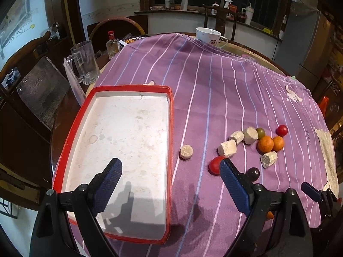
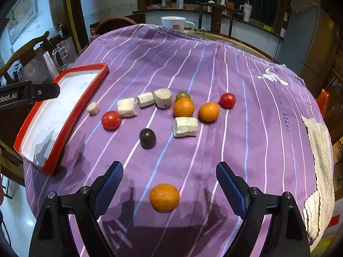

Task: Organize fruits
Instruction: 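Grasp the red tomato with the left tool while the right tool grasps the orange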

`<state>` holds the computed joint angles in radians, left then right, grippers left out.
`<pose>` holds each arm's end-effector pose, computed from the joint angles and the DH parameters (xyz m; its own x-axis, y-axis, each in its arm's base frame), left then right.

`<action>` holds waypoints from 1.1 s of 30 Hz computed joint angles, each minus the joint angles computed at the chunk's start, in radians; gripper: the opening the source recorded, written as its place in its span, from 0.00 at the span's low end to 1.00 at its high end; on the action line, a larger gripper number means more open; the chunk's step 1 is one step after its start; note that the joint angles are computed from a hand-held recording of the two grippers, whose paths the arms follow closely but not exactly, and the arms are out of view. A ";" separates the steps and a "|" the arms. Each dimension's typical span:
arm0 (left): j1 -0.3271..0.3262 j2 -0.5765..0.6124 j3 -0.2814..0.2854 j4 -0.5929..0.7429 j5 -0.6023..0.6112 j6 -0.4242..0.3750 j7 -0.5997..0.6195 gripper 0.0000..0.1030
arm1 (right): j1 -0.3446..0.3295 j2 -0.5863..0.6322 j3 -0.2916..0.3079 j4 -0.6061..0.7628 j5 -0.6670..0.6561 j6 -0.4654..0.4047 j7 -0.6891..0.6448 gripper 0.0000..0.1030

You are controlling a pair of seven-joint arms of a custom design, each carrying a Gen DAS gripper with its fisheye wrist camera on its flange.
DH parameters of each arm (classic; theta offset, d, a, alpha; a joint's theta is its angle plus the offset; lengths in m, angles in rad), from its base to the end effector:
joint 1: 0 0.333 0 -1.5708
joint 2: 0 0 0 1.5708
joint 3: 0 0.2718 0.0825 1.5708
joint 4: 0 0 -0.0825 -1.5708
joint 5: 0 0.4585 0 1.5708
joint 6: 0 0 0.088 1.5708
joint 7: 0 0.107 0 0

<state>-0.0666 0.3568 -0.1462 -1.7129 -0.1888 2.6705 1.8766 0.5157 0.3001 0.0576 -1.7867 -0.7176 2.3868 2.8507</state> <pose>0.7331 -0.1435 0.3752 -0.3566 -0.9334 0.0408 -0.7662 0.2672 -0.5844 0.6054 0.3813 0.3398 -0.2555 -0.9666 0.0188 -0.7916 0.1980 -0.5781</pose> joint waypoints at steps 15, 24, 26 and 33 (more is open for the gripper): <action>-0.032 0.040 0.000 0.028 0.039 -0.072 -0.030 0.89 | -0.038 -0.054 0.008 -0.106 0.057 0.067 0.004 0.89; -0.042 0.032 -0.002 0.012 0.051 -0.088 -0.054 0.89 | -0.057 -0.077 0.014 -0.153 0.080 0.117 -0.036 0.89; -0.037 0.032 -0.010 0.011 0.038 -0.093 -0.043 0.89 | -0.062 -0.083 0.017 -0.166 0.091 0.137 -0.052 0.87; 0.010 0.087 -0.054 0.090 -0.100 -0.204 0.073 0.63 | -0.069 -0.098 0.021 -0.204 0.107 0.213 -0.109 0.67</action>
<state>-0.0561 0.4439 -0.1997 -1.6232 -0.2886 2.4666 1.9499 0.4465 0.2022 0.0782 -1.9911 -0.6108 2.5997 2.7415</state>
